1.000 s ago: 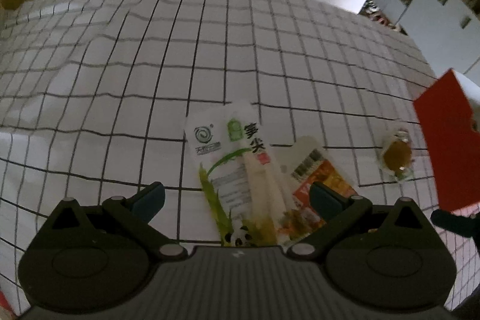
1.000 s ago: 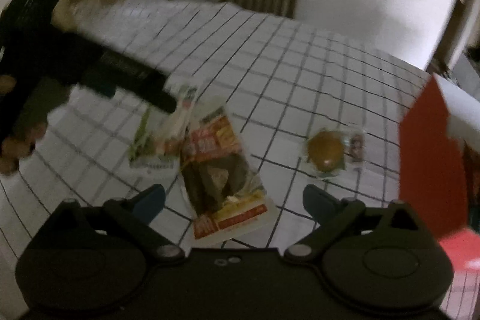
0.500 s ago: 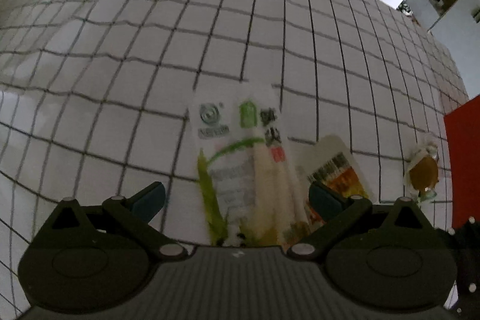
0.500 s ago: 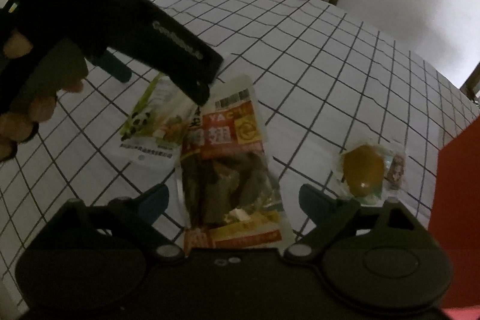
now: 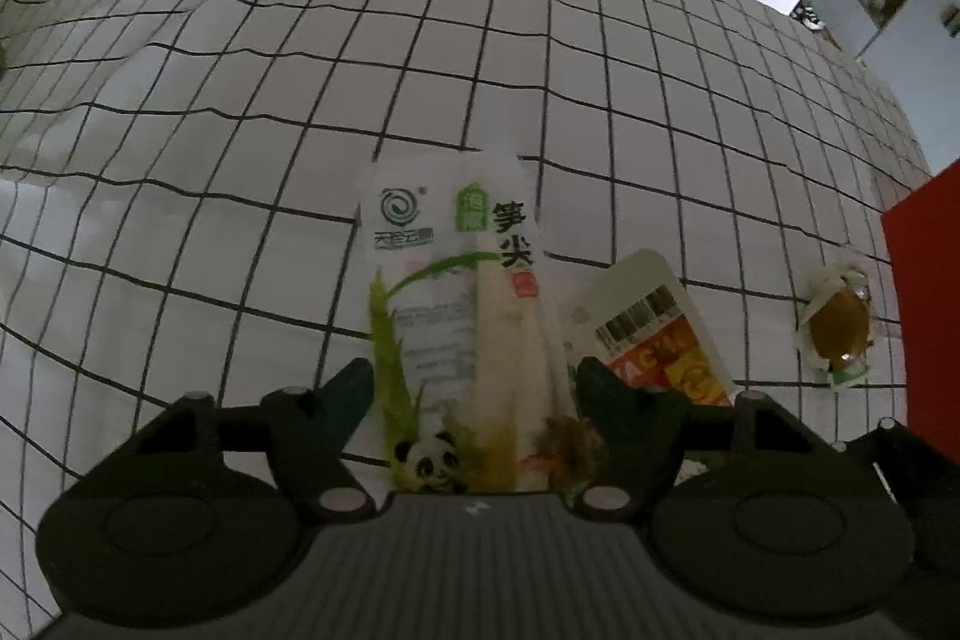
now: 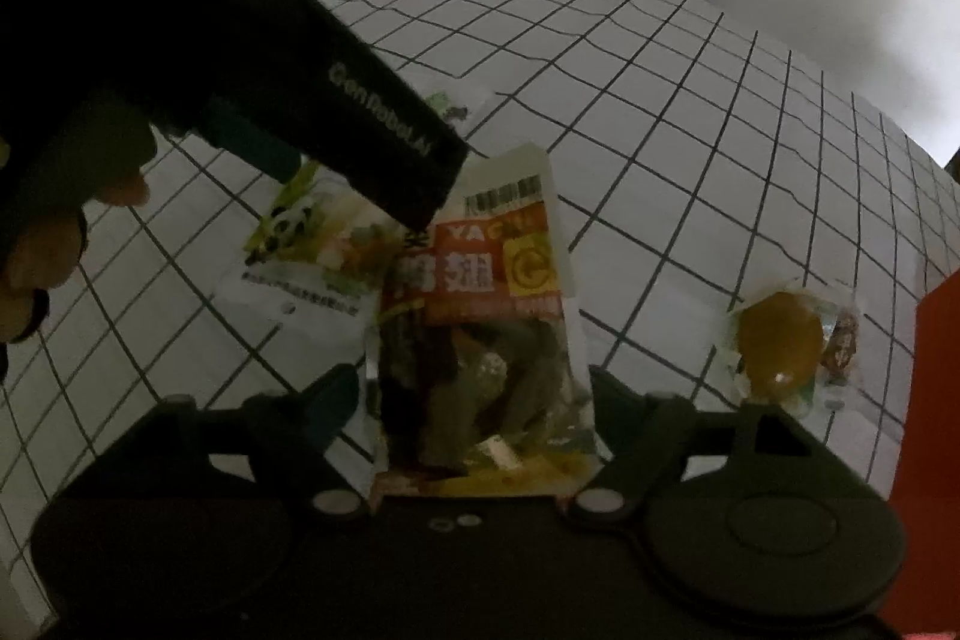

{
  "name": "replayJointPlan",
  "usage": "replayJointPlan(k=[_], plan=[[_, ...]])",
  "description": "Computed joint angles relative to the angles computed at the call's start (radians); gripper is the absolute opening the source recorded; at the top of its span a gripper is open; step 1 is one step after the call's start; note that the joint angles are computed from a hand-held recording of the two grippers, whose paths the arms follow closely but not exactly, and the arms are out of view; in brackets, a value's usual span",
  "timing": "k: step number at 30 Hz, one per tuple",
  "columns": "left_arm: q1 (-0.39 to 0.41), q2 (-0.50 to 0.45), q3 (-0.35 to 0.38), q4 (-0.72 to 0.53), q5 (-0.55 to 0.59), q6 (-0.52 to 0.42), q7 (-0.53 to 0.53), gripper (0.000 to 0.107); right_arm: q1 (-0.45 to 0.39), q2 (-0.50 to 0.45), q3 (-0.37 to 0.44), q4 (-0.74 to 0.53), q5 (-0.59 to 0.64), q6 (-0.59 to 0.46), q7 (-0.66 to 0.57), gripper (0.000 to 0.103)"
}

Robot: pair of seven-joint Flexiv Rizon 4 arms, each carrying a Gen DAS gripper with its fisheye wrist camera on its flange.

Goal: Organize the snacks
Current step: 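Grasp the white bamboo-shoot packet with the left tool while the right tool grasps the YAC packet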

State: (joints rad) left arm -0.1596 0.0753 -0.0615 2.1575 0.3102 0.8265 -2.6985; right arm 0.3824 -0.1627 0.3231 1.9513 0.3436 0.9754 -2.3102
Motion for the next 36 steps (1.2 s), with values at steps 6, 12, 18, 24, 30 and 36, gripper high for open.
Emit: replayJointPlan(k=[6,12,18,24,30,36], plan=[[0.003,0.019,0.011,0.028,-0.022,0.041,0.029,0.064,0.011,0.018,-0.001,0.042,-0.025,0.060,0.047,0.070],[0.018,0.045,0.014,0.082,-0.040,0.112,0.057,0.058,0.021,0.057,0.000,0.102,-0.047,0.107,0.086,0.062],[0.032,0.070,0.015,0.121,-0.075,0.173,0.067,0.048,0.018,0.089,-0.013,0.131,-0.031,0.101,0.138,0.060],[0.038,0.088,0.014,0.164,-0.148,0.243,0.100,0.033,-0.002,0.156,-0.041,0.142,0.036,0.046,0.162,0.061],[0.039,0.103,0.019,0.203,-0.224,0.272,0.132,0.004,-0.002,0.208,-0.069,0.165,0.069,0.037,0.175,0.061],[0.047,0.135,0.017,0.241,-0.238,0.275,0.148,0.002,0.003,0.253,-0.091,0.178,0.105,0.028,0.180,0.061]])
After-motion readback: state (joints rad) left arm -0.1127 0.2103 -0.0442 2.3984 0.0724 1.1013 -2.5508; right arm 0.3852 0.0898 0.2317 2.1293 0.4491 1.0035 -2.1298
